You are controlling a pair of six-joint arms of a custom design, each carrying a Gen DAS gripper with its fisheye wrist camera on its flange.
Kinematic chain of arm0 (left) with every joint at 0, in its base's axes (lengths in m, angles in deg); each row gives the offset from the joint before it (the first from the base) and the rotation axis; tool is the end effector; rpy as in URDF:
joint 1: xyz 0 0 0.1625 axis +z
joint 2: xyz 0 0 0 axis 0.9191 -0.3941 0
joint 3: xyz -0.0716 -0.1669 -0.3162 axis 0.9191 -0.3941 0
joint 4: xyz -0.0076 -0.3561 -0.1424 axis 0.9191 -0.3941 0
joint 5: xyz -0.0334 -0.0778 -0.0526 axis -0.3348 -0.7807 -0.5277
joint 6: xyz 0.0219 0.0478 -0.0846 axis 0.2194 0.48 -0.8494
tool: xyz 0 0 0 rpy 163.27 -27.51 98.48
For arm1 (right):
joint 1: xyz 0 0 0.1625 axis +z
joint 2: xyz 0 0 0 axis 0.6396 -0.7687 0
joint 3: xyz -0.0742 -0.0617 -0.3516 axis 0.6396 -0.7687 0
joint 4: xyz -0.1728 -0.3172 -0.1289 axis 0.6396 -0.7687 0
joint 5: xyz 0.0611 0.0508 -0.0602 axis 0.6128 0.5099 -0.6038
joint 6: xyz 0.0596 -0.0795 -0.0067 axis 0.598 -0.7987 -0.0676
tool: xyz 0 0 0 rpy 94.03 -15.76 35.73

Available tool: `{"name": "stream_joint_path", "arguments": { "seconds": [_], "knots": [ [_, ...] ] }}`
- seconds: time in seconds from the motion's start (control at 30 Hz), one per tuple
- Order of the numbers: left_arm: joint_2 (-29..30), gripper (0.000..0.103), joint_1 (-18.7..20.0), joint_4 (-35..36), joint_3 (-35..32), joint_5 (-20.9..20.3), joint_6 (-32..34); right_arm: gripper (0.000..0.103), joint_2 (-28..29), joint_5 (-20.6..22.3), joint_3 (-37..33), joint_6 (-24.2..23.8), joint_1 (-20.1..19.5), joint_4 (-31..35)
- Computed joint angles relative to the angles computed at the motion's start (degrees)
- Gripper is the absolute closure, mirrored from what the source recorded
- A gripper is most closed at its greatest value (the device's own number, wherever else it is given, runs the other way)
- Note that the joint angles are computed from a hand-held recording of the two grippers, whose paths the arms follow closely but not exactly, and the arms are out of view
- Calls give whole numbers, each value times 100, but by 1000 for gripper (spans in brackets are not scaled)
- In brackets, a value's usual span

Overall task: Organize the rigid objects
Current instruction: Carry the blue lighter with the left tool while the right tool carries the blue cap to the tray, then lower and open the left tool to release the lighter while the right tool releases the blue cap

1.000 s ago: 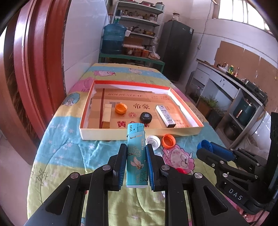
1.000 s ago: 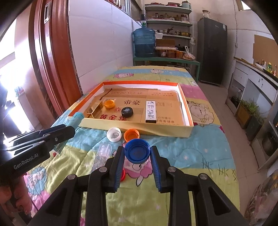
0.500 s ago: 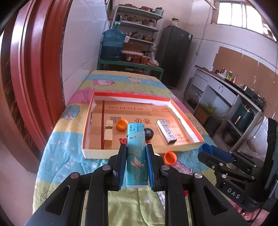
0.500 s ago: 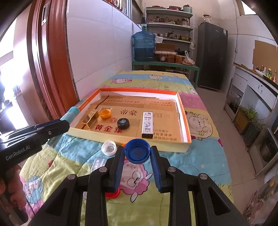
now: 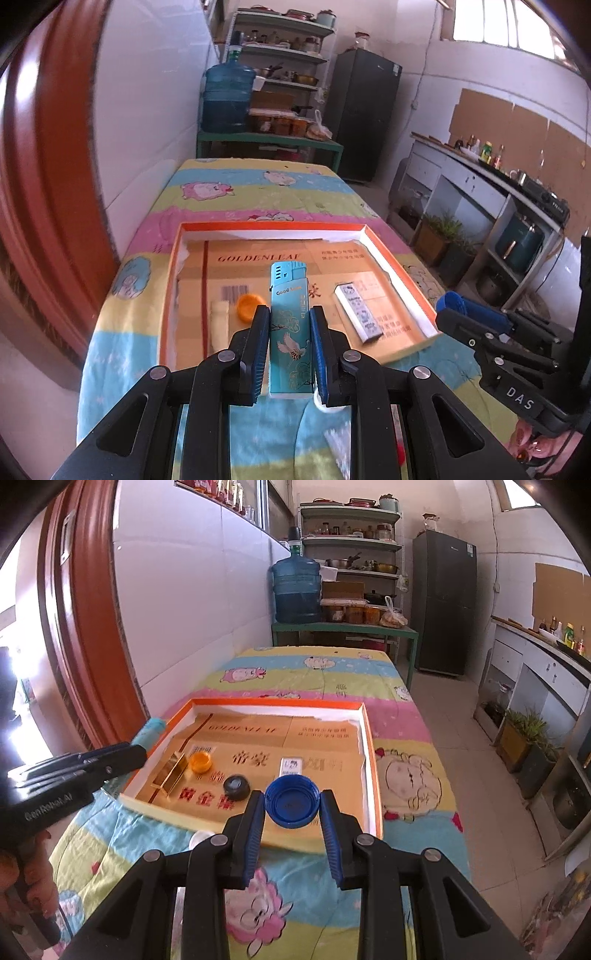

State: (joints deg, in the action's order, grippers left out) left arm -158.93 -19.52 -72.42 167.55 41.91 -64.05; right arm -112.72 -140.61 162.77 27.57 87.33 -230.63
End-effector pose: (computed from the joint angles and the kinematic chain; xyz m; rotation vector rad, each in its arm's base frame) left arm -0.1054 -0.4100 0.3231 0.6044 2.4097 -1.0192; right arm 0.3661 -0.3815 0.0533 0.6112 -2.2742 1.0086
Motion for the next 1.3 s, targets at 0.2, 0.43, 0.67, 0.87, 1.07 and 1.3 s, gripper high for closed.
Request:
{"name": "stream_joint_path", "arguments": {
  "seconds": [0.2,0.43,0.67,0.87,1.07,1.3],
  "knots": [
    [648,81,298,-286,-378,-358,264,72,99,111,-265,-117,-233,36],
    [1277,81,629,-561,-867,-767,442,72,335,216,-818,-36,-556,162],
    [1845,81,836,-446,-1388,-782,558,72,523,436,-1314,20,-819,391],
    [2164,81,1048,-386,-1581,-845,578,72,730,335,-1468,-51,-961,401],
    [2317,81,1141,-431,-1633,-883,658,72,793,330,-1472,-66,-993,429],
    [2511,81,1213,-425,-1692,-791,681,72,822,190,-1479,-4,-1018,441]
  ]
}}
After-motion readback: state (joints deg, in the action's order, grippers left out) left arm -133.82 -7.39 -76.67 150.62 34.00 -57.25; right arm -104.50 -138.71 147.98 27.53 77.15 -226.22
